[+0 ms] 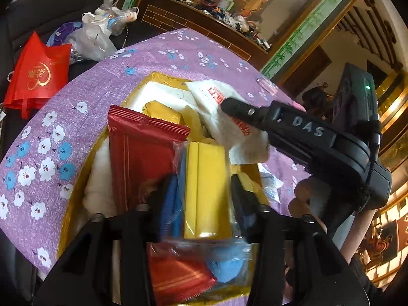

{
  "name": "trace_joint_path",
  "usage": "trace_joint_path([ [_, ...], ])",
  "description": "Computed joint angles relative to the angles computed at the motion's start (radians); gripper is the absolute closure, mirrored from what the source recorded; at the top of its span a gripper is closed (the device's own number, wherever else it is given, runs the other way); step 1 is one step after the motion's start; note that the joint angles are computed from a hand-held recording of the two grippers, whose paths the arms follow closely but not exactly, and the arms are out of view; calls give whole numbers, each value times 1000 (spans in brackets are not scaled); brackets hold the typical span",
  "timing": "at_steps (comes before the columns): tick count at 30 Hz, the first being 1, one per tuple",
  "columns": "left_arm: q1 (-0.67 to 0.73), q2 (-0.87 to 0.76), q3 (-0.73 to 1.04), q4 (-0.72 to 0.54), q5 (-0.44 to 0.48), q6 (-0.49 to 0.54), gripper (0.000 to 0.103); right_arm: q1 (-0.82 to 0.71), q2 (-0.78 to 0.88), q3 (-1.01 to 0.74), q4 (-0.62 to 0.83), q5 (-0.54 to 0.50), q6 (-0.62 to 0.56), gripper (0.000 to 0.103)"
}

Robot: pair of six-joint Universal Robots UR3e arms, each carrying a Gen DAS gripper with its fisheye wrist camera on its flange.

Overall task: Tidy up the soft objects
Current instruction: 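Place the sponge and white envelope into the foam box and open both grippers, then grasp the pink fluffy ball with left while right grasps the desiccant packet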

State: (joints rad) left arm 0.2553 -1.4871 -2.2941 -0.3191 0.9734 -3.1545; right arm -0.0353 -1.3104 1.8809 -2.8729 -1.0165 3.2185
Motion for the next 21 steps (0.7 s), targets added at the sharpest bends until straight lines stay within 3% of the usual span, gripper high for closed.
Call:
trace_joint_path([
  [1,13,30,-21,0,-21,2,42,-2,-11,8,-9,0,-2,52],
  [3,14,81,-55,21,-16,-15,36,-29,-72,67,-35,24,-11,45],
  [6,4,142,-79,13,-20,-8,36,-85,-151,133,-9,95,-36,45],
  [10,-89,234,-105,48,119,-75,36,-258,-403,374,53,233,-137,45],
  [12,-146,281,-128,80,185,-103,36,-377,-559,482,208,308,-257,45],
  [15,-265,286,-102,88,303,-145,36,-555,-773,554,563,389,-508,45],
  [18,-348,235,-48,75,332,-174,36,-771,-977,549,1088,436,-872,45],
  [21,-436,139,22,98,352,-218,36,-897,-1001,525,1330,423,-1052,45],
])
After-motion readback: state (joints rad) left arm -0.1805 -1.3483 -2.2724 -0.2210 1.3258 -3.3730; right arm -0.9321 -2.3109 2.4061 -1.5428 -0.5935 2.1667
